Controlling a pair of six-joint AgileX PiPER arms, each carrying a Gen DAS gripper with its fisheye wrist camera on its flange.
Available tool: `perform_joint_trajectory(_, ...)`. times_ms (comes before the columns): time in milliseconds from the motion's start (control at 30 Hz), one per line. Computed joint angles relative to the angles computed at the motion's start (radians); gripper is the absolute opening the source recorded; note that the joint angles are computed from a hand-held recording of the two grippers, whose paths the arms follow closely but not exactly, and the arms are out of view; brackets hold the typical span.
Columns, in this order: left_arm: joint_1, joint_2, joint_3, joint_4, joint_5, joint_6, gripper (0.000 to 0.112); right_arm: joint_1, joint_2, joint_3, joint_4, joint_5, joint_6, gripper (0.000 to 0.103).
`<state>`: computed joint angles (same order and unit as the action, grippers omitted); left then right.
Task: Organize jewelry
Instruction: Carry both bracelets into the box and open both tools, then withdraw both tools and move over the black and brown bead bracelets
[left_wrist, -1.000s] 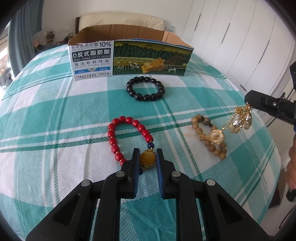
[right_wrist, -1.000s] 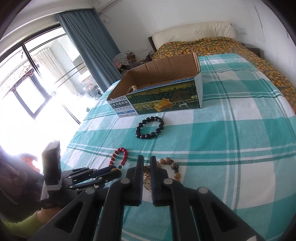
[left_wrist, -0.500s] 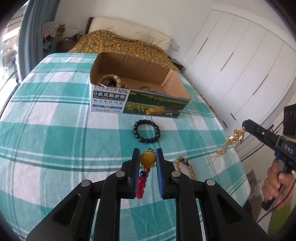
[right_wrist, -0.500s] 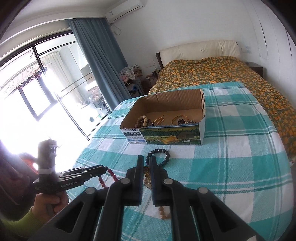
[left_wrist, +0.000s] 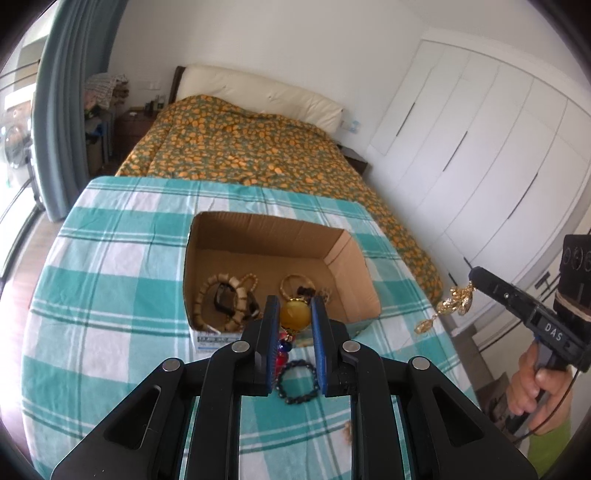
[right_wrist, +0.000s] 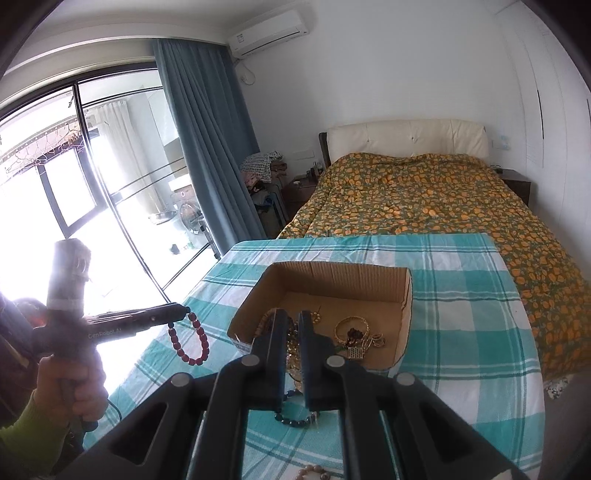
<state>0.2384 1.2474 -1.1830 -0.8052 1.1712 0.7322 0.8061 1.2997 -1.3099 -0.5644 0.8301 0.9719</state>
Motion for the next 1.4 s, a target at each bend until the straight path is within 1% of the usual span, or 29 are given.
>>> perform_joint_trajectory(100, -0.112, 0.083, -0.071, 0.041, -0.087, -0.059, 0.015, -0.109, 0.087, -0.082, 0.080, -0.033, -0.118, 0.006)
perform_joint_trajectory(200, -0.214, 0.158, -0.107, 0.088, -0.185, -0.104, 0.015, -0.202, 0.181, -0.150, 0.148, -0.060, -0.224, 0.006)
perform_joint_trajectory(300, -0.290, 0.250, -0.148, 0.134, -0.250, -0.153, 0.015, -0.288, 0.278, -0.205, 0.212, -0.085, -0.322, 0.006)
perform_joint_trajectory(467, -0.377, 0.359, -0.163, 0.194, -0.341, -0.185, 0.016, -0.383, 0.395, -0.212, 0.273, -0.146, -0.392, 0.007)
perform_joint_trajectory(533, -0.410, 0.383, -0.155, 0.248, -0.378, -0.227, 0.019, -0.394, 0.422, -0.203, 0.239, -0.158, -0.354, 0.009)
perform_joint_trajectory(567, -0.418, 0.385, -0.143, 0.274, -0.392, -0.248, 0.033, -0.394, 0.421, -0.182, 0.214, -0.166, -0.320, 0.011)
perform_joint_trajectory(600, -0.420, 0.381, -0.125, 0.288, -0.404, -0.261, 0.054, -0.397, 0.411, -0.155, 0.200, -0.183, -0.289, 0.020)
perform_joint_trajectory(633, -0.414, 0.361, -0.093, 0.281, -0.419, -0.254, 0.062, -0.397, 0.387, -0.110, 0.180, -0.211, -0.247, 0.031)
perform_joint_trajectory(667, -0.401, 0.334, -0.053, 0.265, -0.437, -0.231, 0.072, -0.391, 0.357, -0.065, 0.150, -0.233, -0.196, 0.036)
perform_joint_trajectory(700, -0.390, 0.304, -0.017, 0.262, -0.448, -0.217, 0.074, -0.379, 0.326, -0.023, 0.111, -0.245, -0.145, 0.041)
perform_joint_trajectory(733, -0.379, 0.272, 0.018, 0.265, -0.451, -0.206, 0.075, -0.365, 0.296, 0.018, 0.079, -0.249, -0.106, 0.041)
perform_joint_trajectory(833, -0.332, 0.159, 0.126, 0.267, -0.427, -0.159, 0.078, -0.300, 0.187, 0.149, -0.001, -0.231, 0.005, 0.041)
perform_joint_trajectory(900, -0.287, 0.070, 0.211, 0.269, -0.408, -0.106, 0.084, -0.235, 0.104, 0.246, -0.057, -0.198, 0.098, 0.043)
perform_joint_trajectory(933, -0.259, 0.017, 0.260, 0.271, -0.397, -0.076, 0.086, -0.189, 0.062, 0.294, -0.095, -0.166, 0.159, 0.046)
perform_joint_trajectory(1000, -0.203, -0.088, 0.358, 0.285, -0.378, -0.025, 0.091, -0.078, -0.016, 0.388, -0.168, -0.088, 0.290, 0.047)
perform_joint_trajectory(1100, -0.099, -0.235, 0.500, 0.304, -0.340, 0.061, 0.091, 0.161, -0.094, 0.501, -0.252, 0.105, 0.512, 0.047)
perform_joint_trajectory(1167, -0.009, -0.338, 0.597, 0.302, -0.309, 0.128, 0.091, 0.341, -0.121, 0.569, -0.274, 0.227, 0.691, 0.048)
perform_joint_trajectory(1233, 0.117, -0.408, 0.685, 0.261, -0.269, 0.249, 0.091, 0.506, -0.122, 0.624, -0.266, 0.308, 0.859, 0.048)
perform_joint_trajectory(1300, 0.200, -0.464, 0.763, 0.243, -0.260, 0.337, 0.091, 0.621, -0.094, 0.658, -0.241, 0.363, 0.976, 0.048)
perform_joint_trajectory(1333, 0.208, -0.492, 0.797, 0.251, -0.278, 0.344, 0.091, 0.663, -0.070, 0.669, -0.226, 0.381, 1.019, 0.048)
perform_joint_trajectory(1400, 0.222, -0.533, 0.857, 0.237, -0.320, 0.370, 0.091, 0.708, -0.035, 0.691, -0.197, 0.384, 1.077, 0.048)
